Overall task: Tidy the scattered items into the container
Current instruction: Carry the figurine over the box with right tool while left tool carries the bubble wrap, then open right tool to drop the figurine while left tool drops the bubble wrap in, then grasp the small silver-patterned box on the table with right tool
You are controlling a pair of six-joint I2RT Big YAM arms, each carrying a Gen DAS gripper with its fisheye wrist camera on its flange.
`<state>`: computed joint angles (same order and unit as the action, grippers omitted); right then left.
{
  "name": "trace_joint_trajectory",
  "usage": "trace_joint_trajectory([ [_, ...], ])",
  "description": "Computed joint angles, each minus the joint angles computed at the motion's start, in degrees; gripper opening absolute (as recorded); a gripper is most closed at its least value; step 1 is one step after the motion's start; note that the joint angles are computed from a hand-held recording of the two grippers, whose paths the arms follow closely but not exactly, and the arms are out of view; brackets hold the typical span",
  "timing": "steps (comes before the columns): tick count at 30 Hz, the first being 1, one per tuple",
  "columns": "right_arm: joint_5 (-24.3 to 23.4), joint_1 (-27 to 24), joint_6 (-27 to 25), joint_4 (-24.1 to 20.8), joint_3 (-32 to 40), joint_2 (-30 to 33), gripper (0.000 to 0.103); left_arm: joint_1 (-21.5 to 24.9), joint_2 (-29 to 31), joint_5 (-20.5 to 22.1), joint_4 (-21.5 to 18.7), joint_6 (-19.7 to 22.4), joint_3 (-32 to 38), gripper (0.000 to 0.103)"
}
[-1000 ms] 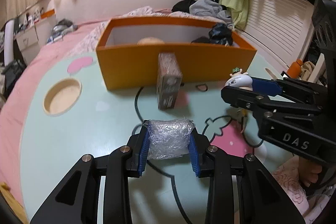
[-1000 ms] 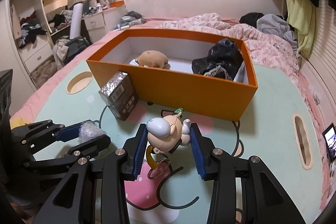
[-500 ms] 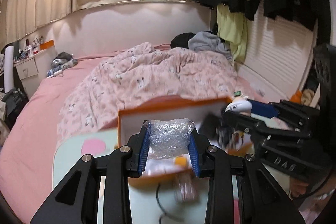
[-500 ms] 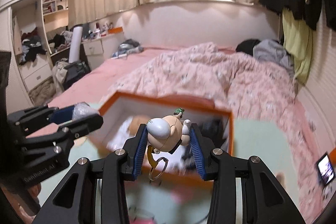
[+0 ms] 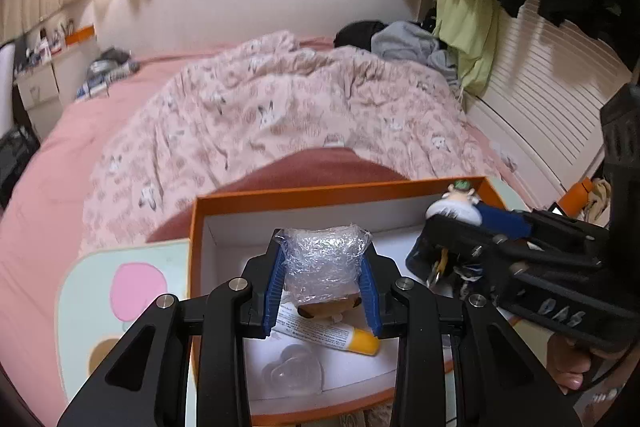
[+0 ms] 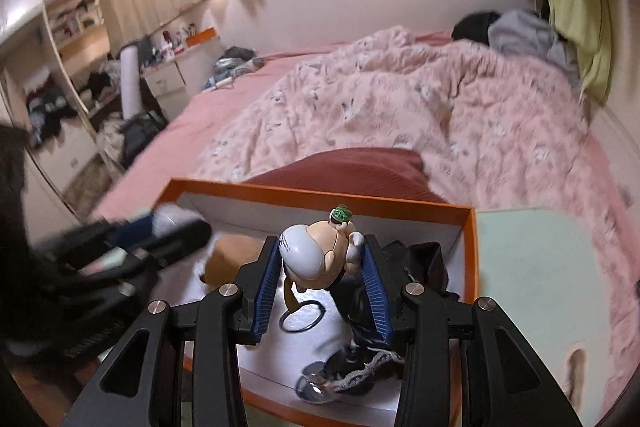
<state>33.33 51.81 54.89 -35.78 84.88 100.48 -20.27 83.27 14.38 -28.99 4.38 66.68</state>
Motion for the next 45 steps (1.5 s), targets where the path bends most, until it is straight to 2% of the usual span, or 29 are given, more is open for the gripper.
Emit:
trace_joint_trajectory([
  [2, -0.66, -0.34, -0.54, -0.11, 0.39, 0.17, 0.040, 0.29, 1.34, 1.09, -1.79, -0.93, 1.23, 0.035],
  [4, -1.17, -0.65, -1.43, -0.39, 1.02, 0.71, 0.040, 0.49, 1.88, 1.73, -1.48, -2.20, 1.45, 0.035],
  [6, -1.47, -0.92, -1.59, 0.33, 0.96, 0.87, 0.042, 0.49, 1.60, 1.38, -0.41, -3.28, 1.15, 0.042],
  [8, -1.42, -1.08, -1.07, 1.44, 0.34, 0.45, 0.047, 0.86, 0.84, 1.46, 0.97, -4.33, 0.41, 0.061],
  [10, -0.18, -0.82, -0.43, 2.92, -0.98, -0.70, 0.055, 1.70, -0.45, 2.11, 2.72, -5.40, -0.85, 0.062],
  [14, 2.30, 0.46, 0.25, 4.97, -3.31, -3.21, 0.056, 4.24, -2.61, 5.31, 2.06, -6.20, -2.08, 0.062],
  [17, 3.51, 2.59, 0.73, 6.76, -4.58, -4.58, 0.056, 7.07, -6.47, 7.71, 3.52, -7.87, -5.93, 0.062],
  [21, 0.23, 5.85, 0.27, 8.64, -4.06, -3.47, 0.056, 10.36, -11.87, 9.44, 5.42, -8.13, -12.46, 0.066],
  [22, -0.83, 6.91, -0.10, 9.10, -3.39, -2.47, 0.056, 10.90, -13.20, 9.10, 5.53, -7.87, -14.29, 0.070],
  [24, -1.51, 8.43, -0.44, 8.92, -1.75, -0.49, 0.056, 11.38, -15.25, 7.77, 5.57, -7.24, -17.44, 0.070],
  [25, 0.83, 9.62, -0.64, 6.97, 0.14, 1.03, 0.056, 11.41, -15.87, 7.35, 5.47, -6.76, -18.57, 0.070],
  [27, 2.22, 10.88, 0.51, 4.33, 2.36, 2.99, 0.054, 11.01, -16.89, 6.03, 5.88, -5.50, -20.96, 0.070],
  [29, 2.86, 11.60, 1.60, 4.89, 2.29, 3.21, 0.055, 10.13, -17.47, 3.62, 7.67, -4.87, -23.01, 0.070],
  [30, 2.56, 11.79, 1.56, 4.41, 2.61, 3.44, 0.055, 9.71, -17.28, 2.53, 8.21, -4.76, -23.64, 0.070],
  [33, 2.20, 11.70, 2.10, 1.84, 3.83, 4.48, 0.055, 9.22, -14.74, 2.85, 5.21, -4.13, -22.18, 0.070],
  [36, -0.37, 10.58, 2.59, 0.38, 5.10, 5.81, 0.054, 8.73, -14.56, 1.11, 5.33, -3.98, -22.27, 0.075],
  [37, -1.29, 10.13, 2.26, 0.07, 5.48, 6.28, 0.053, 8.55, -14.44, 0.52, 5.38, -4.04, -22.33, 0.085],
  [38, -2.06, 9.84, 2.14, -0.20, 5.85, 6.70, 0.052, 8.26, -14.33, -0.34, 5.40, -4.09, -22.38, 0.089],
  [41, -4.98, 8.85, 3.31, -0.62, 6.29, 7.73, 0.041, 7.19, -14.03, -2.61, 5.37, -4.02, -22.25, 0.090],
  [43, -6.18, 8.49, 4.12, 0.45, 5.42, 7.71, 0.022, 6.62, -13.74, -3.40, 5.20, -3.44, -22.16, 0.094],
  [45, -6.93, 8.33, 4.91, 2.49, 3.65, 6.97, 0.019, 5.64, -13.39, -4.95, 4.69, -2.60, -21.92, 0.098],
])
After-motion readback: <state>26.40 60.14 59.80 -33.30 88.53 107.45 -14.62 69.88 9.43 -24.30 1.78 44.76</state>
